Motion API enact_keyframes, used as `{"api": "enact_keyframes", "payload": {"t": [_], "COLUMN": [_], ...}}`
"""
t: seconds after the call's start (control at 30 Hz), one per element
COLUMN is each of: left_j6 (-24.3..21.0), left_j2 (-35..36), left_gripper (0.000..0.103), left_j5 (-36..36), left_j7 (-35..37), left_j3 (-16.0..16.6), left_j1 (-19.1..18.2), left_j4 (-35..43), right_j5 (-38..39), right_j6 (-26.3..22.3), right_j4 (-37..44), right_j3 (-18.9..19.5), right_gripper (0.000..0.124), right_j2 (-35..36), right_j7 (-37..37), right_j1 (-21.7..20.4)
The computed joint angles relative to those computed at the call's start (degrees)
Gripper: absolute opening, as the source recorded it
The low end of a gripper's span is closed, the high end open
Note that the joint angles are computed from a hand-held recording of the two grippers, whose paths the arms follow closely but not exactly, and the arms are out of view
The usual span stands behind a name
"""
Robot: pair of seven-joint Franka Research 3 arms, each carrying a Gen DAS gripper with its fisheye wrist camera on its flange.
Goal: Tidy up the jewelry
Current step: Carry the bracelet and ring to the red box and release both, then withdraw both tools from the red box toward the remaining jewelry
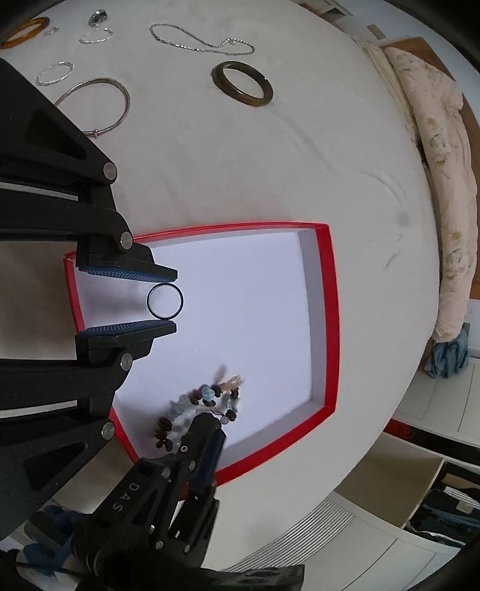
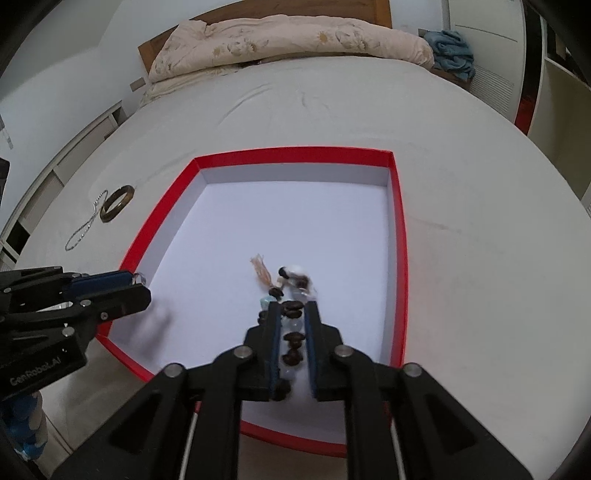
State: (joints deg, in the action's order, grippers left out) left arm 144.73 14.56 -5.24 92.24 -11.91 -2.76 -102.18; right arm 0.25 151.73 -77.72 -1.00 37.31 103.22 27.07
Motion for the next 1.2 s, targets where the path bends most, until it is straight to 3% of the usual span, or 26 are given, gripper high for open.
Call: {"api": "enact_keyframes", "payload": {"t": [0.07, 0.13, 0.53, 0.6, 0.7, 0.9, 1.03, 1.2], "left_j6": [0.4, 1.6, 4.8, 4.6, 3.7, 3.9, 5.3, 6.4], "left_j2": [-0.6, -1.5, -11.0, -12.9, -15.9, -23.2, -29.0, -34.5], "left_gripper": [0.035, 0.047, 0.053, 0.054, 0.066, 0.066, 0.073, 0.074], "left_j5": [1.1, 1.9, 0.5, 1.6, 4.5, 5.4, 7.8, 7.8], "left_j7": [-0.5, -1.0, -0.3, -0.9, -3.5, -5.1, -6.9, -6.5], "left_j3": [0.3, 0.5, 2.1, 2.9, 4.4, 7.3, 8.6, 10.9], "left_j1": [-0.3, -0.4, 0.2, 0.2, 0.7, 2.3, 3.5, 3.8], "left_j4": [-0.4, -1.2, -7.6, -9.0, -11.2, -16.7, -21.1, -25.4], "right_j5": [-0.4, -0.5, -5.4, -6.3, -8.1, -11.6, -12.3, -15.4], "right_j6": [0.4, 1.1, 3.2, 3.5, 4.1, 4.1, 4.1, 3.1], "right_j4": [-0.6, -1.2, -7.9, -9.6, -12.5, -16.0, -17.5, -21.2], "right_j3": [-0.4, -0.4, -2.3, -2.2, -2.1, -0.8, 0.4, -0.2], "right_gripper": [0.043, 0.046, 0.053, 0.053, 0.053, 0.053, 0.053, 0.053], "right_j2": [-0.5, -1.1, -8.3, -9.9, -12.3, -15.8, -17.8, -22.5], "right_j7": [0.4, 0.4, 4.9, 5.8, 7.5, 9.2, 8.9, 10.7], "right_j1": [0.4, 0.3, 2.7, 3.0, 3.6, 4.7, 4.5, 3.5]}}
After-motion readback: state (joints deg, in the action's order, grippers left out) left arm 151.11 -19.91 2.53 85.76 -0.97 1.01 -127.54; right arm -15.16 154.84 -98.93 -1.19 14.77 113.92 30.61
